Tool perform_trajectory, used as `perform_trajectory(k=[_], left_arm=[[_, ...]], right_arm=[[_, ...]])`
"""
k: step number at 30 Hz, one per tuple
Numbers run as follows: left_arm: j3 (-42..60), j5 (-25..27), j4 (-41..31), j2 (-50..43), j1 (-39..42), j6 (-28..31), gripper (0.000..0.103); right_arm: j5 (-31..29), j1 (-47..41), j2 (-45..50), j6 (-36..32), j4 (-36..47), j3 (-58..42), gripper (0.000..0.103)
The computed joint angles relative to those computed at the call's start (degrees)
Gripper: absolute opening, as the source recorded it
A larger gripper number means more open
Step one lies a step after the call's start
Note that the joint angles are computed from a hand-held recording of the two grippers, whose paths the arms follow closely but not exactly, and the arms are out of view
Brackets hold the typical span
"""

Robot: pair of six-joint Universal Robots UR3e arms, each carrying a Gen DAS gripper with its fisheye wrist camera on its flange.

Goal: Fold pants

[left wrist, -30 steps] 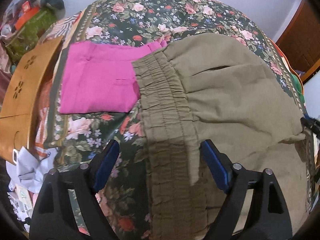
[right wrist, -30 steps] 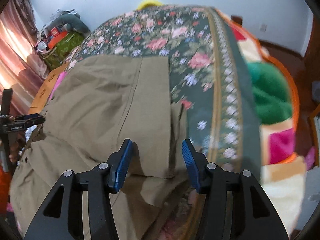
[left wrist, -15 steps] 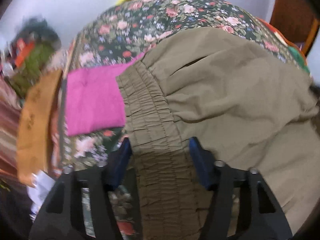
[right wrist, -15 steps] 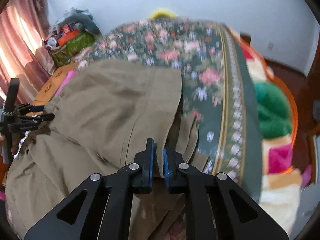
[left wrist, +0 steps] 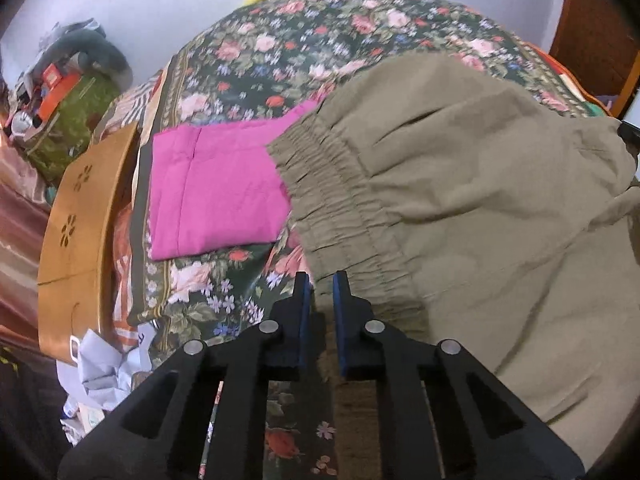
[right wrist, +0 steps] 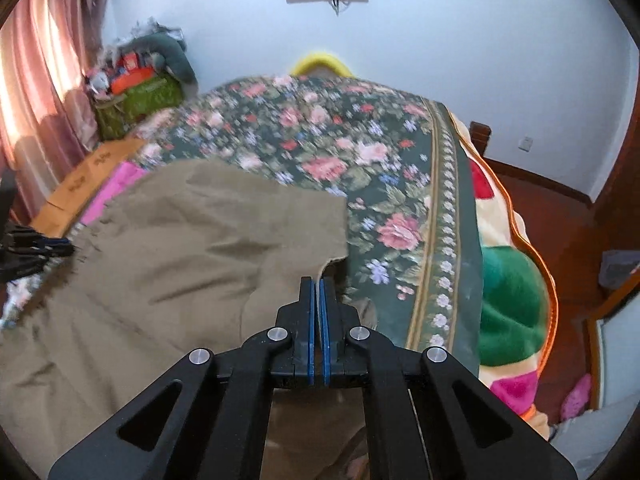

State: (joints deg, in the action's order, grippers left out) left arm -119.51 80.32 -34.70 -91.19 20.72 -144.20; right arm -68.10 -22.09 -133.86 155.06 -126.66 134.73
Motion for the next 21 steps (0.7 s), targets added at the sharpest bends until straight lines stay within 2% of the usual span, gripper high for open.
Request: perform_trajectory(k=[7, 10, 14, 17, 18, 21], left_arm=[[-2.89, 1.20, 3.29, -2.22, 0.74, -0.19, 0.012], [-2.74, 3.18, 4.36, -2.83, -0.33, -0.59, 0.012], [-1.18, 3.30, 1.17, -2.04, 0.07, -0.53, 0.012], [0.34, 1.79, -2.39, 0.19, 1.16, -0.34, 0.013], [0.89, 1.48, -3.21, 0.72, 1.30, -0.58, 0.014], [3.37, -0.74, -6.32, 2.45, 2.30, -1.54, 0.022]], right_arm=[[-6.61, 2.71, 8.57, 0.36, -6.72, 4.53, 0.002], [-8.40, 4.25, 9.99, 1.25, -7.08, 3.64, 0.002], [-6.17, 1.74, 7.89, -0.47, 0.18, 0.23, 0.005], [-1.95, -2.40, 3.20, -4.21, 9.40, -3.34, 0.006], [-1.85, -2.08, 2.96, -3.90, 9.78, -4.06, 0.007], [0.58, -3.65, 1.05, -5.07, 12.81, -7.22, 0.018]])
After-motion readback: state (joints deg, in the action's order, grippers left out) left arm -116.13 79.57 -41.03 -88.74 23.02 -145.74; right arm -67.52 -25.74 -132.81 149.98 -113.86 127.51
